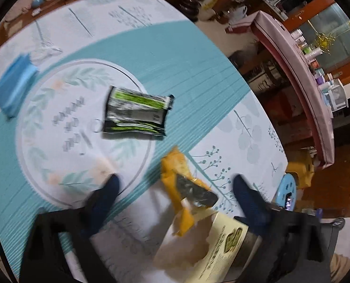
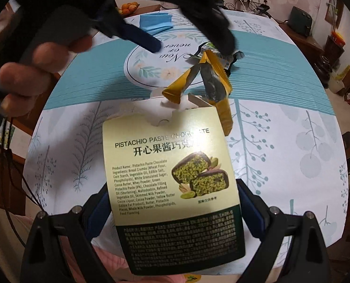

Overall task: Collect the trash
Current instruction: 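Grasp the Pistachio Paste Chocolate box with the right tool while the left tool grasps the yellow wrapper, then carry the chocolate box and yellow wrapper down over the black bin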

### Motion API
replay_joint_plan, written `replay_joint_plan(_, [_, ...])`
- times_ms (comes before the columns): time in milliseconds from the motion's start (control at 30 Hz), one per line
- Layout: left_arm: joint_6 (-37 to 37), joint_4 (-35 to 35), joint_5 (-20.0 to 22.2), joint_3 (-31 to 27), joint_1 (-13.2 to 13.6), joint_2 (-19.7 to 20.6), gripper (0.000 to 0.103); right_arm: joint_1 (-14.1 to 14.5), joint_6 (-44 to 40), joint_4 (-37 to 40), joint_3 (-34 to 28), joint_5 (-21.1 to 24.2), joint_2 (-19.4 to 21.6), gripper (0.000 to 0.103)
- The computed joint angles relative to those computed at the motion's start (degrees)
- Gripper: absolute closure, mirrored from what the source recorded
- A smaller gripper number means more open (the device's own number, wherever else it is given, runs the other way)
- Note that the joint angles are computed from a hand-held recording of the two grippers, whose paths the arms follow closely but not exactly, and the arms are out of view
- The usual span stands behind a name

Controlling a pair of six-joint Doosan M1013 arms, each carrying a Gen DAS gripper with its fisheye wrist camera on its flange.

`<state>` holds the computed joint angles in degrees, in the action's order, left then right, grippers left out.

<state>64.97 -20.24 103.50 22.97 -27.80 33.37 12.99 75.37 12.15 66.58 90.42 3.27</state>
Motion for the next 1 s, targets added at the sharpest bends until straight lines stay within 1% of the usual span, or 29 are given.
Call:
replay_joint_plan(33, [-0.4,-1.4,0.3,0.1,0.1,0.3,0.058,0.1,-0.1,-0.1,0.1,-0.2,0.0,0.008])
replay_joint_plan(67, [-0.9,-2.1,0.7,0.4,0.1,0.6,0.071,0.1,-0.1,-0.2,0.1,-0.3,0.0,0.008])
replay_joint_plan(100, [-1.3,-2.3,0.8,0.9,0.1,0.5,0.089,0.1,-0.1,0.0,0.1,-0.3,0.0,0.008])
replay_joint_plan(133, [-1.9,-2.1,0.4,1.7,0.0,0.3,0.091,0.0,0.0,0.1,0.2,-0.4,0.0,0.008])
replay_joint_plan(167, [-2.2,-1.8,-1.4,3.5,0.0,-0.7,0.092,0.0,0.1,0.2,0.2,-0.4,0.0,0.008])
replay_joint_plan(200, [-2.3,-1.3,-3.3,5.2,0.0,-1.7,0.096,0.0,0.2,0.4,0.2,-0.4,0.0,0.008])
replay_joint_plan(333, [-3.8,1.4,-8.2,8.7,0.0,-4.6,0.097,-0.4,-0.6,1.1,0.2,-0.1,-0.1,0.008])
replay_joint_plan(467, [-6.3,3.9,-10.6,9.6,0.2,-6.4,0.097,-0.9,-1.7,1.6,0.5,0.3,-0.3,0.008])
replay_joint_plan(567, [-8.1,6.6,-12.3,10.8,-0.2,-8.6,0.097,-1.3,-2.0,2.3,0.6,0.4,-0.5,0.008])
replay_joint_plan(667, [-9.4,10.2,-12.2,11.7,-1.2,-10.8,0.097,-2.1,-2.8,3.9,1.1,0.3,-1.1,0.008])
replay_joint_plan(800, [-13.5,15.0,-12.3,15.5,-3.5,-15.2,0.097,-3.5,-4.6,6.2,2.1,0.6,-2.3,0.008])
replay_joint_plan(900, [-18.4,21.2,-11.9,18.8,-7.3,-18.5,0.097,-5.7,-6.3,9.4,2.7,1.6,-3.5,0.008])
replay_joint_plan(967, [-22.7,25.5,-11.4,20.9,-10.5,-20.6,0.097,-7.7,-7.9,12.2,3.3,2.9,-4.5,0.008])
replay_joint_plan(1000, [-24.3,26.9,-11.3,21.7,-11.6,-21.3,0.097,-8.2,-8.4,13.0,3.5,3.4,-4.9,0.008])
